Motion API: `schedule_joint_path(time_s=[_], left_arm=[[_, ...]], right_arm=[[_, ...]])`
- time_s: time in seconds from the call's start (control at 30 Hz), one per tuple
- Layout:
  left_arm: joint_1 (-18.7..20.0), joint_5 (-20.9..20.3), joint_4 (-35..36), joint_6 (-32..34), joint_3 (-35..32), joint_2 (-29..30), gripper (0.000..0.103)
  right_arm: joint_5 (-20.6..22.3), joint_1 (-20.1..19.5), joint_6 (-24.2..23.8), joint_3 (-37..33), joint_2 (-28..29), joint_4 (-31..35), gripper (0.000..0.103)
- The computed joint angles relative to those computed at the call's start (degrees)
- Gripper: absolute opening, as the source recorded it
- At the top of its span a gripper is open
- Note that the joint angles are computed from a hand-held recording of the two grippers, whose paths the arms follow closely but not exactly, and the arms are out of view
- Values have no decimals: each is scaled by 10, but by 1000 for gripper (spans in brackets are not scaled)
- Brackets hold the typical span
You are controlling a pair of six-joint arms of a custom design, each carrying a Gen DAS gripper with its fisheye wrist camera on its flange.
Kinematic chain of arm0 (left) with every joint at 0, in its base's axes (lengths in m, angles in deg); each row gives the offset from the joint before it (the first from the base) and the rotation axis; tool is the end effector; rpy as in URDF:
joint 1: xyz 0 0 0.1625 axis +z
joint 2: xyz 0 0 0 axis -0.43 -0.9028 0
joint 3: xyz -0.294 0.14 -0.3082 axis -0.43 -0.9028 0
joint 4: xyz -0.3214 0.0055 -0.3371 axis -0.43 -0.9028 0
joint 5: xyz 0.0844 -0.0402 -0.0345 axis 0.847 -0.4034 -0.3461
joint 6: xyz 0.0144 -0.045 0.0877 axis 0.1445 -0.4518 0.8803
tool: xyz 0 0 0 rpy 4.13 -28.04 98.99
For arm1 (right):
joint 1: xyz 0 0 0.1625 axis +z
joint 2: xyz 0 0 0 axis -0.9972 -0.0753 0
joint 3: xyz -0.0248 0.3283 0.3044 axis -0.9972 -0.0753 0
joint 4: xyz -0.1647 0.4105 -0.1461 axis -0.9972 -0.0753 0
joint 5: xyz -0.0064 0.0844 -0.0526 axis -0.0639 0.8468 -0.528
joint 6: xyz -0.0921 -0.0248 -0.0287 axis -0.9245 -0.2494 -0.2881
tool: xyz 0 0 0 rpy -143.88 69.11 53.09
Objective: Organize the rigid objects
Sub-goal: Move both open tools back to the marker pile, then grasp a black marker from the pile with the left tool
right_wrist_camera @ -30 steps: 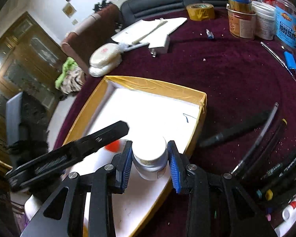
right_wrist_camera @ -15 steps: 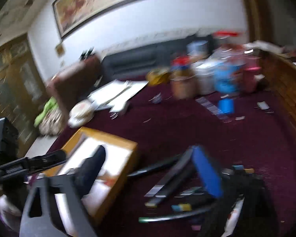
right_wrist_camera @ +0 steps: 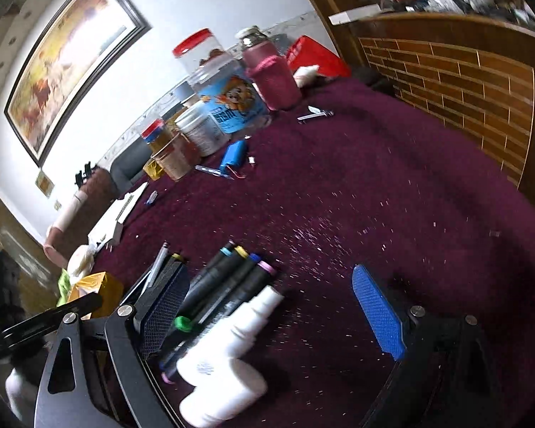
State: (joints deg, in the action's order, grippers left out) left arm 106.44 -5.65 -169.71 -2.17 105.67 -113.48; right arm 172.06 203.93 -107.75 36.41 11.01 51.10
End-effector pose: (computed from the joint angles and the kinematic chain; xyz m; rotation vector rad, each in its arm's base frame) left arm 0.0602 -0.6301 0.2284 1.0432 2.6012 -0.3384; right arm 0.2906 -0.4453 -0.1170 -0.5496 -2.1231 1.4509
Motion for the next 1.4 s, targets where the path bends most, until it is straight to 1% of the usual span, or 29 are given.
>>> schedule_joint_path(time_s=[0.03,0.07,0.1,0.13,0.17,0.2,0.23,0.27,0.3,0.33,0.37,0.4,0.5,0.6,0.7,0.77,0.83,0.87,0.93,1.0,1.07,1.17,1.33,1.4], left_arm=[[-7,25,-20,8,2,14,63],[-10,37,-32,14,2,24,63],[-13,54,-46,20,-3,40,63],[-14,65,-58,23,-5,50,65],[-16,78,-75,30,-3,58,65],[-22,97,-104,53,4,67,66],[-25,108,-113,65,9,70,67],[-29,126,-135,92,20,73,66],[-30,121,-143,105,29,67,58],[-31,121,-136,106,32,62,38],[-29,109,-105,95,32,52,23],[-27,104,-85,84,32,45,22],[-20,91,-58,75,48,17,21],[-10,70,0,49,62,-21,21],[-4,57,41,43,83,-59,21],[4,38,70,26,84,-76,22],[18,3,89,8,76,-83,22],[25,-14,88,3,72,-85,22],[28,-12,74,-1,70,-81,22],[31,-12,75,-4,65,-76,26],[29,-4,59,10,72,-75,31],[19,19,35,27,86,-73,32],[-2,54,-62,74,118,-63,32],[-7,56,-108,107,133,-58,30]], right_arm=[[-9,-7,-6,14,-5,-21,90],[-15,-11,-3,18,-5,-25,89],[-29,-16,11,22,-7,-17,89],[-39,-17,8,31,-12,-29,89],[-40,-16,-2,38,-15,-44,89],[-36,-16,-7,35,-13,-42,89],[-43,-18,-7,35,-11,-37,89],[-50,-21,-3,30,-9,-25,89],[-49,-21,-1,27,-7,-19,89],[-48,-21,-4,27,-6,-19,89],[-51,-21,-7,27,-6,-19,89],[-53,-22,-7,28,-5,-19,89],[-56,-23,8,25,-3,-4,89],[-59,-24,16,27,-4,0,89],[-60,-25,24,23,-2,10,89],[-59,-25,25,20,-1,15,89],[-59,-25,27,18,1,21,89],[-58,-25,27,16,1,23,89],[-58,-25,28,16,2,25,89],[-58,-24,28,16,2,25,89],[-58,-25,28,15,2,25,89],[-57,-24,28,14,3,28,89],[-56,-24,28,14,3,27,89],[-57,-25,28,14,3,27,89]])
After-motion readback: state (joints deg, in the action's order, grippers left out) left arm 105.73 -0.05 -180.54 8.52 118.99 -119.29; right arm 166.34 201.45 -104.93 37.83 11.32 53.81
